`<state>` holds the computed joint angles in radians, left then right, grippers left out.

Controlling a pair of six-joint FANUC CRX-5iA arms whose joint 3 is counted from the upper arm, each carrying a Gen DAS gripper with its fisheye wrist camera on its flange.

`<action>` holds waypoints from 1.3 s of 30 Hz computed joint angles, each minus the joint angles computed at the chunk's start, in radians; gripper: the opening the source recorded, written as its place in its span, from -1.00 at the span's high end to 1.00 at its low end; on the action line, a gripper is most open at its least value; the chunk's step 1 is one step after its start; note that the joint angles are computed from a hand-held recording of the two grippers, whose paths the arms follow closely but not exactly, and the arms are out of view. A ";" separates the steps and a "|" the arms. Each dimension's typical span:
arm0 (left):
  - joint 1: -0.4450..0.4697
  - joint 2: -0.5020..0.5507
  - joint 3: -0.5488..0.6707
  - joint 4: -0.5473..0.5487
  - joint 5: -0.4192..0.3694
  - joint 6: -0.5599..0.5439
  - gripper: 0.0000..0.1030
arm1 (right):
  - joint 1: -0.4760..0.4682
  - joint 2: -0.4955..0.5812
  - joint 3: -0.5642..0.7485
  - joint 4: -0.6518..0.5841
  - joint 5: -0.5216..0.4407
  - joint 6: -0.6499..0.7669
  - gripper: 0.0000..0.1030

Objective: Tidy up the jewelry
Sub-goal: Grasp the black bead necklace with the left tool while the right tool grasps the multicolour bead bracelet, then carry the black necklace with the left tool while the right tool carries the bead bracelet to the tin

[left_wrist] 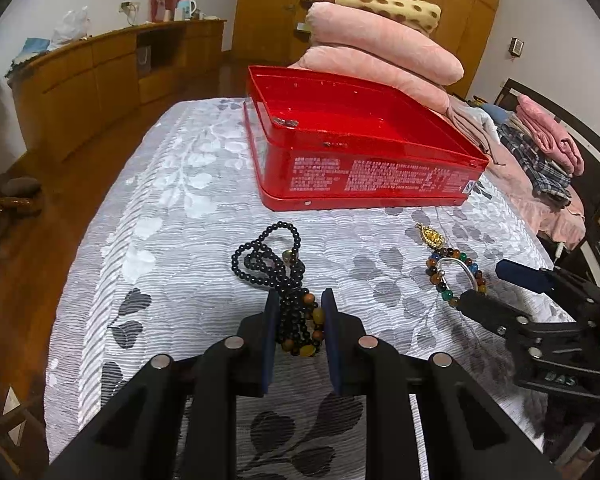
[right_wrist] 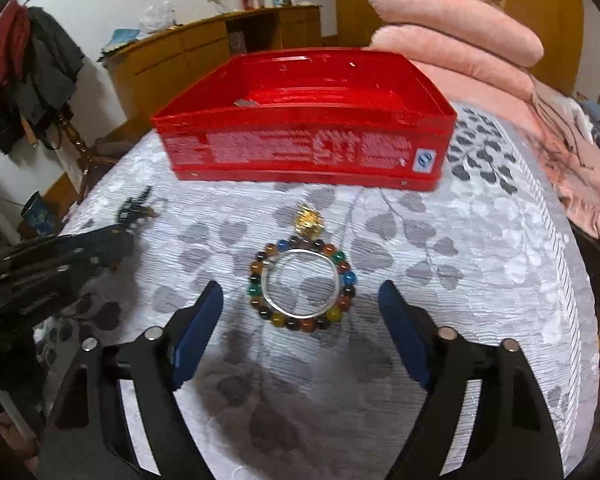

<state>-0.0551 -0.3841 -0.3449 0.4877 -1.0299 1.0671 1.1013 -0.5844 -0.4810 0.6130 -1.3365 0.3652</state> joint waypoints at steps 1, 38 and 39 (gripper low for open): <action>0.000 0.000 -0.001 0.003 0.001 -0.002 0.59 | 0.001 -0.004 0.003 -0.011 0.017 0.017 -0.28; -0.013 -0.011 -0.012 0.003 -0.011 -0.008 0.59 | -0.006 -0.024 0.015 -0.081 0.017 0.036 0.86; -0.014 -0.011 -0.012 0.001 -0.013 -0.005 0.59 | -0.008 -0.021 0.015 -0.089 0.019 0.039 0.85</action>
<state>-0.0695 -0.3951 -0.3568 0.4883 -1.0427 1.0621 1.0932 -0.6051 -0.4661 0.5240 -1.3178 0.4040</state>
